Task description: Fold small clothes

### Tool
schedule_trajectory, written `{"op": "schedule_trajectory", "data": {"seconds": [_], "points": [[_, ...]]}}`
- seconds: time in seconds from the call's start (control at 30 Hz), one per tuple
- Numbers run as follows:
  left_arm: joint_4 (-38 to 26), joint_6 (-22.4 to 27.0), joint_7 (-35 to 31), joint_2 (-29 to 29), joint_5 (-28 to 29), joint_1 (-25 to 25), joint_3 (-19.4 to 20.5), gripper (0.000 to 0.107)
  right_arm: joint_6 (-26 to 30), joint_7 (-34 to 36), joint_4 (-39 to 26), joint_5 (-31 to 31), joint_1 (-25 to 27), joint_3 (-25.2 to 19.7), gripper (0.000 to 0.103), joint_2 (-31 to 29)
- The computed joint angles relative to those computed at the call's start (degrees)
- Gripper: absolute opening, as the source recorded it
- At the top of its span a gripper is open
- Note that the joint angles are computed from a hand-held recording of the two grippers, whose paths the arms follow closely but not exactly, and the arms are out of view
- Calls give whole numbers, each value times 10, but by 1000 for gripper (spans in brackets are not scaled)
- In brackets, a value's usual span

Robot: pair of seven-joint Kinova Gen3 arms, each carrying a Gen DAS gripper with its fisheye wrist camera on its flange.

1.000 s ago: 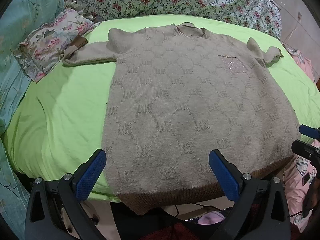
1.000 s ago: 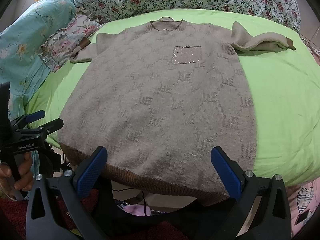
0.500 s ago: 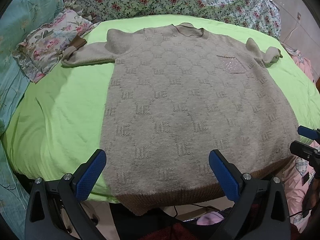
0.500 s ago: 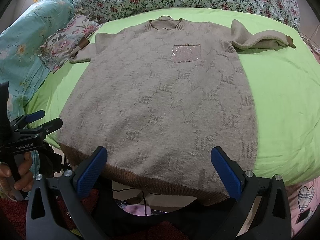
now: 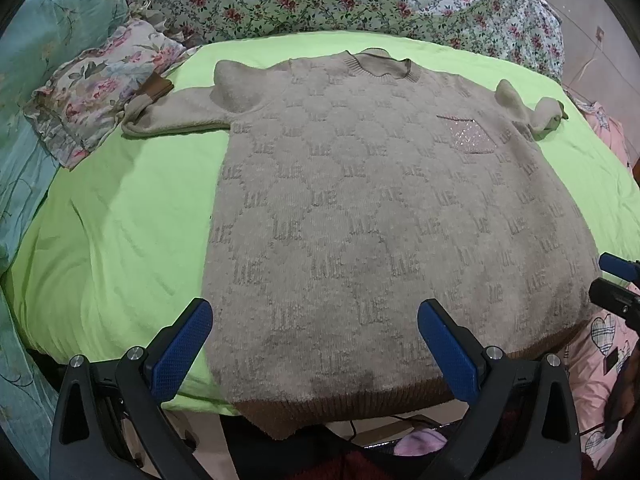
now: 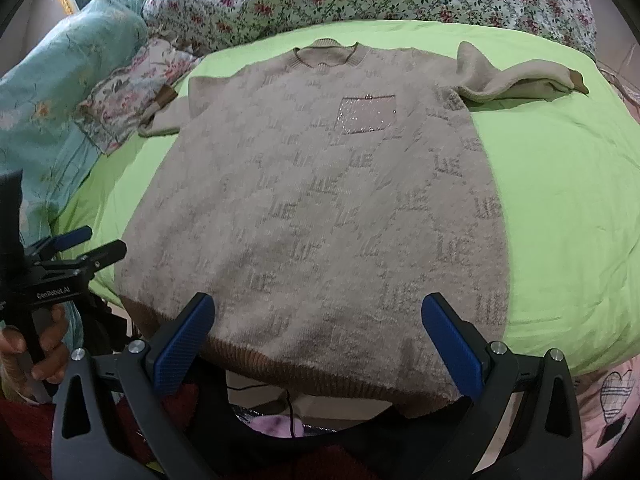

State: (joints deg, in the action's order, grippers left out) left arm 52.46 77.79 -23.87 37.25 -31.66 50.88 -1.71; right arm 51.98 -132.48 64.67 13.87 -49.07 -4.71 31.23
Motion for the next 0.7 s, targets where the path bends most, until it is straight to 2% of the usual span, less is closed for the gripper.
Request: {"op": "schedule_trajectory", "data": {"seconds": [0.23,0.37,0.53,0.7], "points": [[-31,10,-31,17,24,-29,2,103,-10,-13,10,27,9,23,103,-3],[-53,14,-46,28,33,-45,-4,103,-13,-25,15,42,33,36,103,-6],[-97,29,-65,48,33,-55,-16,103,-83,-32,41,4,112,29,103,-18],[-165,56,-104,79,49,-69,-17,103,-123,-13,18,-41,183,32,101,-4]]}}
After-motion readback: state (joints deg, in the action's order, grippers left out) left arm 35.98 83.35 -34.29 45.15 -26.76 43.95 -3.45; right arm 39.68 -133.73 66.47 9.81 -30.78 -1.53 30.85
